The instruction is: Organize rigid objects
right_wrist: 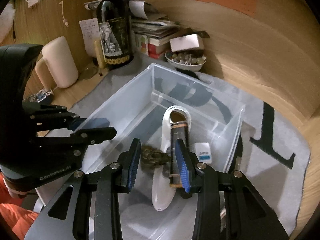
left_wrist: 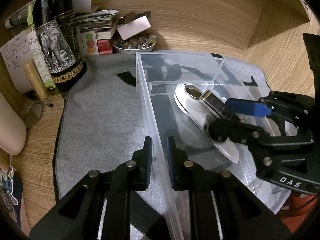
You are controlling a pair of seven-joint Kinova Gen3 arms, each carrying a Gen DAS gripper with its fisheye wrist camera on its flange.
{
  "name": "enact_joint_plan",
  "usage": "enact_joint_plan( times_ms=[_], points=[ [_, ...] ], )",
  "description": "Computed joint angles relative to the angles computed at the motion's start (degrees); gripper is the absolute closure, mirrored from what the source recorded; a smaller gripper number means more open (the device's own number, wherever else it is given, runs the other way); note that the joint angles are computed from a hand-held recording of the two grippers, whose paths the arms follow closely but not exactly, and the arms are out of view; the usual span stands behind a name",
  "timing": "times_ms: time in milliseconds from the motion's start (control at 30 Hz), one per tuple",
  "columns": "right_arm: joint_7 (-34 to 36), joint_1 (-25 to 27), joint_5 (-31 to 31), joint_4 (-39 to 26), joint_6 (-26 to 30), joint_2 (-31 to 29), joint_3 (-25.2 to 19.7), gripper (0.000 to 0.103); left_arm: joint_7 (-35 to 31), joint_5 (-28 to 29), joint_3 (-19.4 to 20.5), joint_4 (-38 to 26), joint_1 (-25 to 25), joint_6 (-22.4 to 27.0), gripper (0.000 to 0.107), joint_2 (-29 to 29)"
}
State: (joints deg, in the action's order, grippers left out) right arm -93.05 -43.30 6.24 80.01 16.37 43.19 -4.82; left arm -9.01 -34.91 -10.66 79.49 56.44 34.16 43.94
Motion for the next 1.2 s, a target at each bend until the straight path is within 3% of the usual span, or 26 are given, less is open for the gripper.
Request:
enact_joint_plan(
  times_ms=[167,433,600,967,1100,1200],
  points=[
    [-0.39,-0.04,-0.24,0.21,-0.46,-0.21,0.17,0.069,0.07,-0.08,0.01,0.15,-0.06,-0.11,0.093,-0.06],
    [-2.57,-1.58,-0.10,4.92,-5.76,-3.07,3.14,0.063,0.11,-0.08,0.11,-0.11,0.02,0.24,0.093,0.05],
    [-6.15,-5.21,-0.53,9.11,-10.06,-5.56,9.34,0.058,0.14,-0.08,0.20,-0.23,-0.01,0.36,0.093,0.10],
    [-15.71,-18.85,-5.24,18.43,-13.85,-8.00,31.83,0.054,0.17,-0.15,0.19,-0.05,-0.08,0.14,0.093,0.01],
    [-18.39,-18.38,-5.35,19.37,-11.83,-7.44,32.78,0.054,0.17,-0.14,0.18,-0.05,-0.07,0.04,0.093,0.03],
    [-20.22,-15.84,-4.08,18.90,-9.63,-6.63,30.31,0.054,0.21,-0.11,0.15,-0.10,0.02,0.07,0.093,0.07]
  ],
)
